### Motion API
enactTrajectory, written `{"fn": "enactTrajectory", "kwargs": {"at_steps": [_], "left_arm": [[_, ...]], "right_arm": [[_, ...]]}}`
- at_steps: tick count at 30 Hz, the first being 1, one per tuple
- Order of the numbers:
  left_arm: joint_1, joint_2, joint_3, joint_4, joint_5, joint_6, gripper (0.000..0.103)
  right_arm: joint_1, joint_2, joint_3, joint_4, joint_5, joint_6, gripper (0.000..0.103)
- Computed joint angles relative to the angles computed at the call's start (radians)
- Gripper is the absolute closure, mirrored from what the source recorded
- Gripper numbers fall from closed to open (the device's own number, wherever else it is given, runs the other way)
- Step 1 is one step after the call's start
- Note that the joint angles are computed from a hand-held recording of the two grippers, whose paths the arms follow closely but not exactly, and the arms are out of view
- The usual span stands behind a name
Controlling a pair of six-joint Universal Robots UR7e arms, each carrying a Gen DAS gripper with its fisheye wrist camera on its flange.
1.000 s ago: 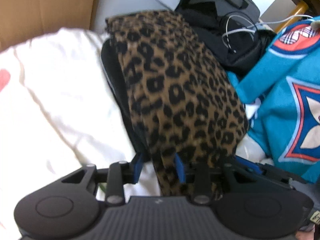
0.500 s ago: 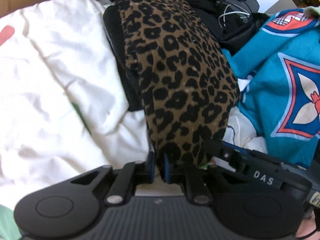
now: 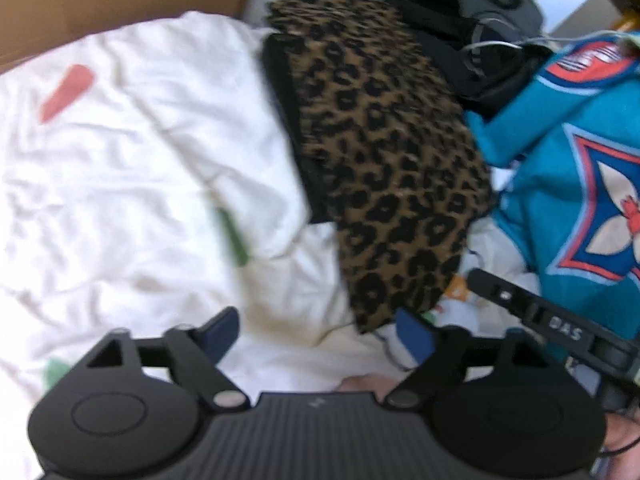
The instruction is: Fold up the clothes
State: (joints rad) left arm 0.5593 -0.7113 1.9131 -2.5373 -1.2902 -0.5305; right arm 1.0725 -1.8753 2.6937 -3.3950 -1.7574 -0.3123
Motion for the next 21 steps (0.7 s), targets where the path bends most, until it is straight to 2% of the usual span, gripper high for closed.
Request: {"fn": "enactTrajectory", "kwargs": {"at_steps": [1, 3, 4, 5, 6, 12, 18, 21], "left_arm": [[-0.002, -0.011, -0.006, 0.03, 0.013, -0.011, 0.01], [-0.006, -0.039, -0.012, 0.067, 0.033, -0.029, 0.008], [-0.009, -0.054, -0.013, 0.081, 0.045, -0.041, 0.003], [-0.011, -0.066, -0.016, 0.096, 0.056, -0.049, 0.001], [-0.013, -0.073, -0.023, 0.112, 0.063, -0.049, 0.001], [-0.026, -0.115, -0.066, 0.218, 0.069, -0.076, 0.001], [-0.041, -0.165, -0.13, 0.347, 0.088, -0.129, 0.001], [-0.048, -0.189, -0.168, 0.403, 0.097, -0.147, 0.001]], "right_arm": [[0.022, -0.005, -0.007, 0.02, -0.021, 0.007, 0.062], [0.068, -0.014, -0.022, 0.059, -0.064, 0.021, 0.043], [0.089, -0.02, -0.03, 0.079, -0.082, 0.029, 0.038], [0.111, -0.028, -0.039, 0.098, -0.101, 0.039, 0.027], [0.138, -0.032, -0.05, 0.116, -0.127, 0.05, 0.021], [0.277, -0.067, -0.134, 0.273, -0.256, 0.126, 0.013], [0.428, -0.098, -0.216, 0.407, -0.372, 0.246, 0.005], [0.523, -0.088, -0.273, 0.499, -0.452, 0.332, 0.005]]}}
